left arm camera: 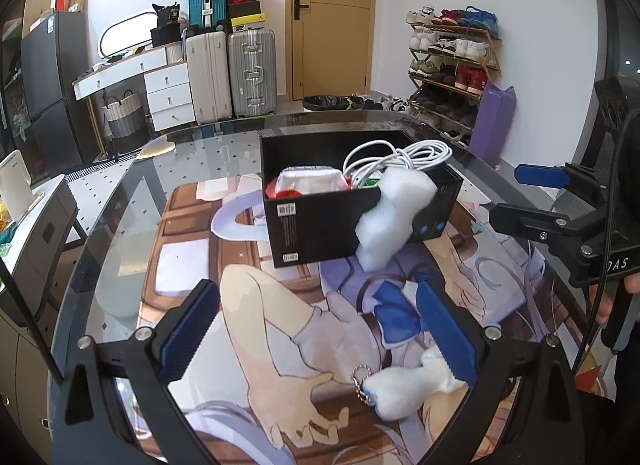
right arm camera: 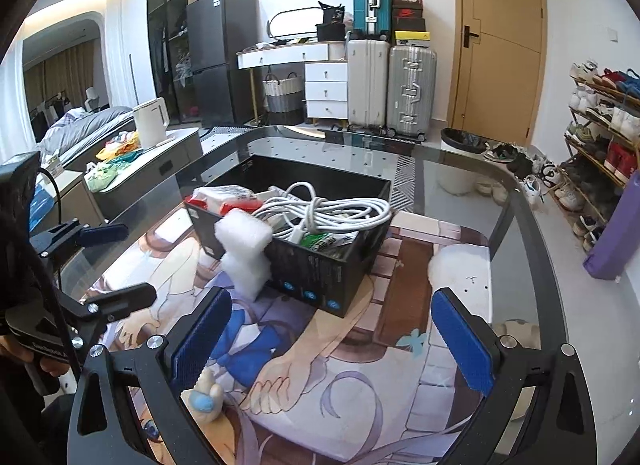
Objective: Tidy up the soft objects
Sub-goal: 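Move the right tool to the white plush bunny while the left tool approaches the foam block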
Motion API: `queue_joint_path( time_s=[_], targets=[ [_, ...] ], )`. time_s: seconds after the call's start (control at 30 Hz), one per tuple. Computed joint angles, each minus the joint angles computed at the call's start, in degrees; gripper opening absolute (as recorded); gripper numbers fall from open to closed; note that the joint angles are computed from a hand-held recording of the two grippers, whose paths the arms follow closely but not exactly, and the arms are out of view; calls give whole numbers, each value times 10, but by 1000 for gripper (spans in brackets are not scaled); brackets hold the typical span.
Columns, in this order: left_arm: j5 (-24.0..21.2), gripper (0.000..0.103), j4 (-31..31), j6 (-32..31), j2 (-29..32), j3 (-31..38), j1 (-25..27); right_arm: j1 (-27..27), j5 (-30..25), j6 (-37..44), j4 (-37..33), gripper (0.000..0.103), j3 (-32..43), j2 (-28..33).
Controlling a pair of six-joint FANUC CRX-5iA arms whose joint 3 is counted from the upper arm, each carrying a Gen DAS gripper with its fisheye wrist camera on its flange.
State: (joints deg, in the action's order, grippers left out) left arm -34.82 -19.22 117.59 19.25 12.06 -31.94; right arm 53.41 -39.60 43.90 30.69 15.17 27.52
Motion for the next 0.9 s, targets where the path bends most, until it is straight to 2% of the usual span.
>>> queue_joint_path(
  time_s=[0.2, 0.37, 0.57, 0.9],
  targets=[
    [-4, 99, -10, 8, -4, -3, -3, 2, -44, 129, -119, 102, 58, 16],
    [-10, 99, -13, 17, -1, 0, -1, 4, -73, 188, -180, 102, 96, 34],
    [-8, 99, -19, 21, -2, -2, -1, 5, -118, 229, -217, 102, 131, 53],
    [-8, 99, -19, 33, -2, -5, 2, 4, -143, 301, -276, 102, 163, 66]
  ],
)
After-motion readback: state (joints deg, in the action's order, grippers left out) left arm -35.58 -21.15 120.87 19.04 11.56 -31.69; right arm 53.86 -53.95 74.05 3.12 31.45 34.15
